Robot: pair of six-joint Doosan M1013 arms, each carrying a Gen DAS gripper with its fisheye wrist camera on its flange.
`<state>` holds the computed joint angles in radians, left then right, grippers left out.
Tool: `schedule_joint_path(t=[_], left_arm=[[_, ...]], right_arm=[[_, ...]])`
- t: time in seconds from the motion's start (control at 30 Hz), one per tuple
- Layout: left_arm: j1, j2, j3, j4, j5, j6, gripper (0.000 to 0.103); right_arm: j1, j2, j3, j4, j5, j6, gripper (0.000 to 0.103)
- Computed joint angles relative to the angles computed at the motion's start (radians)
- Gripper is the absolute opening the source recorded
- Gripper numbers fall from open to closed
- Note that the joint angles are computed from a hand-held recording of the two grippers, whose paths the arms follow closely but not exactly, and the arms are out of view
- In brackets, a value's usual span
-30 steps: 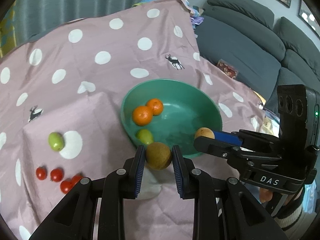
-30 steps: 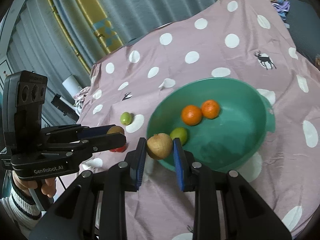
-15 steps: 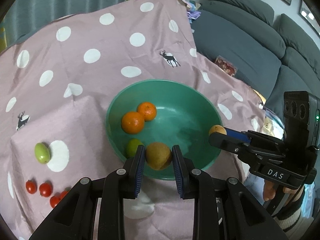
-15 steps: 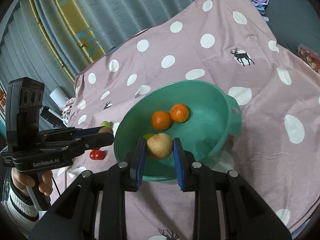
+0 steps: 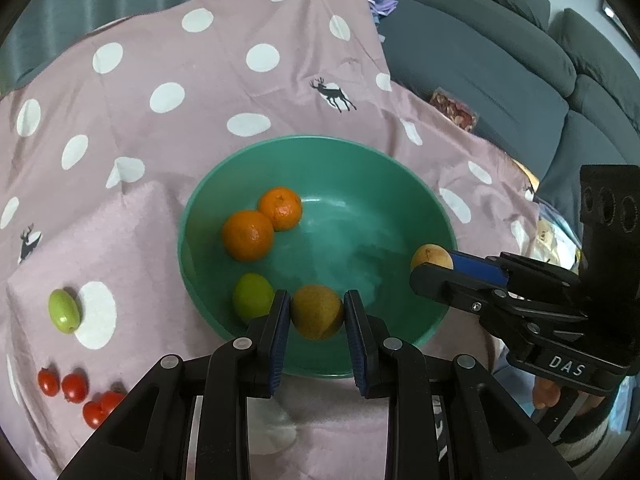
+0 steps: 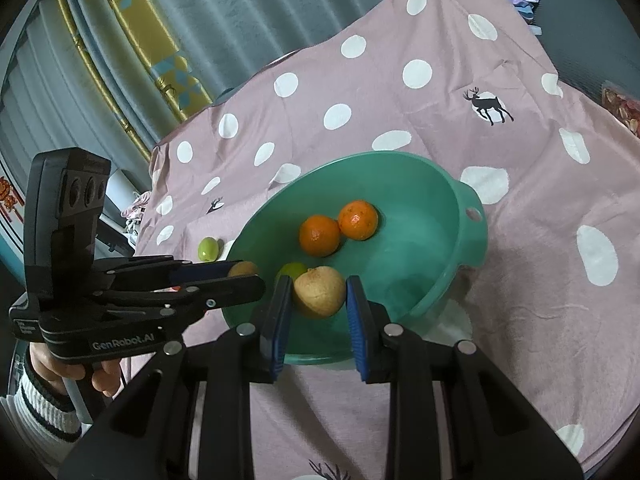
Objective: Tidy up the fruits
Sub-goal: 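Lower both fruits into the green bowl and open both tools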
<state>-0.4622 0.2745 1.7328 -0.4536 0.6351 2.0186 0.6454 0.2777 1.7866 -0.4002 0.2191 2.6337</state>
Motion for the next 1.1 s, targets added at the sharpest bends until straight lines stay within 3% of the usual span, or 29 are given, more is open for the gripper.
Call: schedule_joint_path(t=[0.9,1.1], left_arm=[[-0.005,0.012,-0.001,0.024,0.007,-0.032,0.028],[0.008,0.009,0.004,-0.016,0.014,-0.033,0.028]], right_arm=[[0.001,0.01,-0.015,0.062,0.016,-0.074,0.03],[0.002,0.008,-0.014,0.077,0.015,-0.068,0.032]])
